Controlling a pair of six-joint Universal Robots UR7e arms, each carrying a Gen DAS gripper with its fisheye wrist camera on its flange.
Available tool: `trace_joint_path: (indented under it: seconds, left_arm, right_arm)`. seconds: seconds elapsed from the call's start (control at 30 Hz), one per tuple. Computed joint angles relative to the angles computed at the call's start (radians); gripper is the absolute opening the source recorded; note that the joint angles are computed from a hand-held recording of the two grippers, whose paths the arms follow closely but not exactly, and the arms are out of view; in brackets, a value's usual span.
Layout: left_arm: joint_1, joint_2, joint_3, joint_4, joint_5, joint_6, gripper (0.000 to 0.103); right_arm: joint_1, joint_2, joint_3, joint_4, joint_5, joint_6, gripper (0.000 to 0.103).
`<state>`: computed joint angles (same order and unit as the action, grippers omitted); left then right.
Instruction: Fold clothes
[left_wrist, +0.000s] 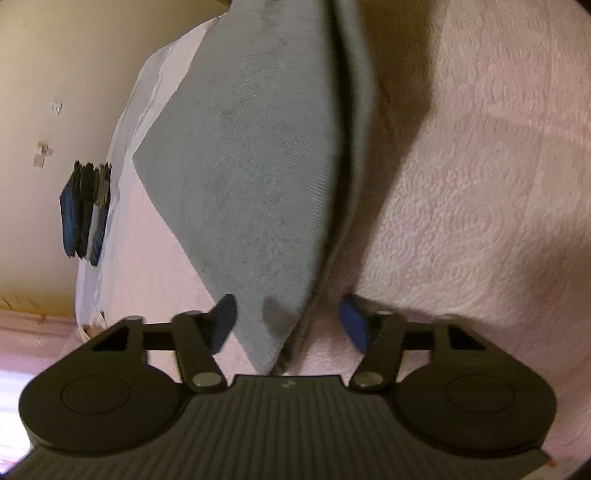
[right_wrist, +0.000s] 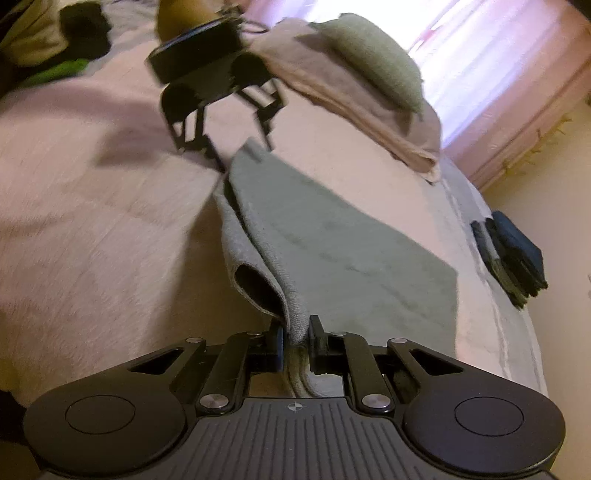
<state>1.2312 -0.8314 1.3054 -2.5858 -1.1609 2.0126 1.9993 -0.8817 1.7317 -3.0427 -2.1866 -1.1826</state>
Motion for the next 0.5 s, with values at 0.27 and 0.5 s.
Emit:
trace_joint_path:
  seconds: [0.27, 0.5]
  left_arm:
    - [-0.02, 0.04, -0.108, 0.09, 0.034, -0.015, 0.006]
    - [-0.102, 0.151, -0.418, 0.334, 0.068, -0.24, 0.006]
  right_arm:
    - [0.012, -0.027, -0.062, 0.157, -0.013, 0.092, 0.009]
    - [0.009, -0.077, -0.183, 0.368, 0.008, 0.329, 0.008]
